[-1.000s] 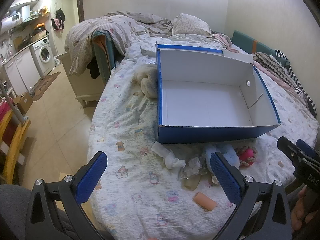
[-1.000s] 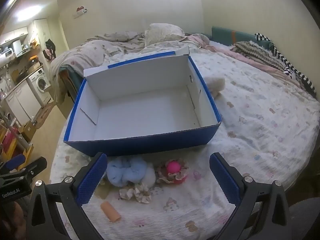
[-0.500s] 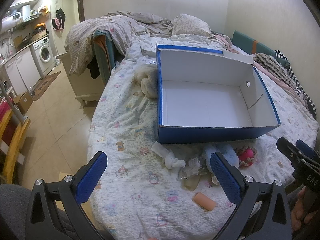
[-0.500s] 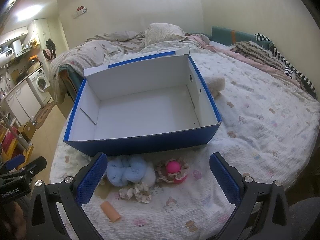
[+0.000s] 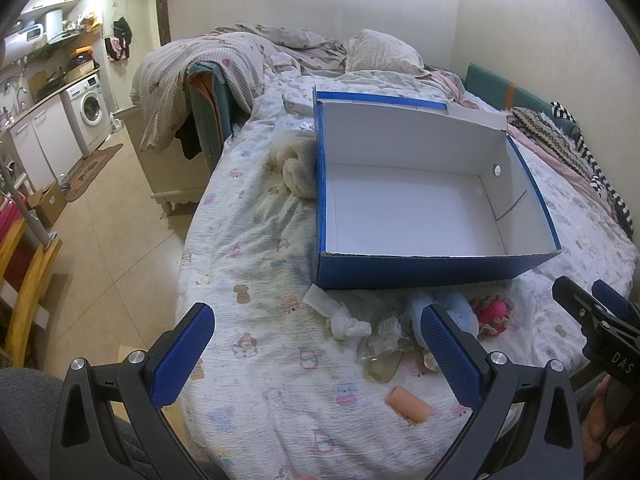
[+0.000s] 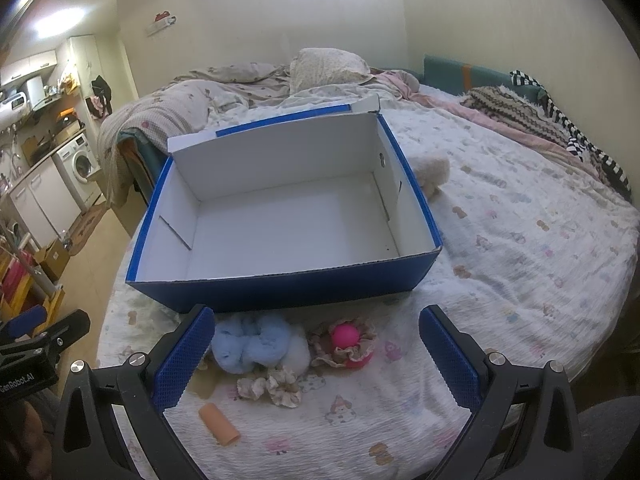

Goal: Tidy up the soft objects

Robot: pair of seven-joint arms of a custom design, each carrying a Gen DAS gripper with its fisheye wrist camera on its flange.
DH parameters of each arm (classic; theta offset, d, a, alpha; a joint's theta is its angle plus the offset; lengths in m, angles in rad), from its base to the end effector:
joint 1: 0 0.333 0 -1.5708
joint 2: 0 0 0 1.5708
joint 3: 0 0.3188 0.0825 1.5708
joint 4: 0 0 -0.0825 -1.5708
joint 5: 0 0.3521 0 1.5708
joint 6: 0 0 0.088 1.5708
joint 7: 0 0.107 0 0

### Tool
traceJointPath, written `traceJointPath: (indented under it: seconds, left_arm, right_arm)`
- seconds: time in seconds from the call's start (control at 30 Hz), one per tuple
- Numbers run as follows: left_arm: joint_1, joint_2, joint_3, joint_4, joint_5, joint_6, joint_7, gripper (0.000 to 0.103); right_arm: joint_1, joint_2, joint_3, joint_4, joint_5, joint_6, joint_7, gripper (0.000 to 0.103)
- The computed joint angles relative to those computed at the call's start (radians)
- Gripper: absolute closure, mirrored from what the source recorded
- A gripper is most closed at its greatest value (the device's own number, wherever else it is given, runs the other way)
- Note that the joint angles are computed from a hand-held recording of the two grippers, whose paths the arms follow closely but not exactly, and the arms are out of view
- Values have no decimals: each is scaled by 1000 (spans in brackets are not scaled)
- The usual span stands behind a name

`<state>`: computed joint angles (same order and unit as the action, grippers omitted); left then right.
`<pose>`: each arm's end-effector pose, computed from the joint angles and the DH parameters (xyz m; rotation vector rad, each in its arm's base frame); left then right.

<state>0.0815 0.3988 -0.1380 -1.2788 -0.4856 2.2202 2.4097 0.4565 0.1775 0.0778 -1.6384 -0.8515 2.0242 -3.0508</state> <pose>0.6881 -0.0322 0.5995 -1.1579 2.4256 -0.9452 0.5507 0.2710 0.5591 -0.9361 2.3805 -0.9295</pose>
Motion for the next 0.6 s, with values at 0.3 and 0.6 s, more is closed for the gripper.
traceJointPath:
  seconds: [0.3, 0.6]
  left_arm:
    - [0, 0, 0, -2, 1, -2, -3, 0]
    - [1, -3, -1, -12, -2, 2, 6, 0]
  right_arm:
    - [2, 2, 0, 2, -2, -3, -1, 0]
    - [2, 3, 0, 3, -1, -2, 0, 0]
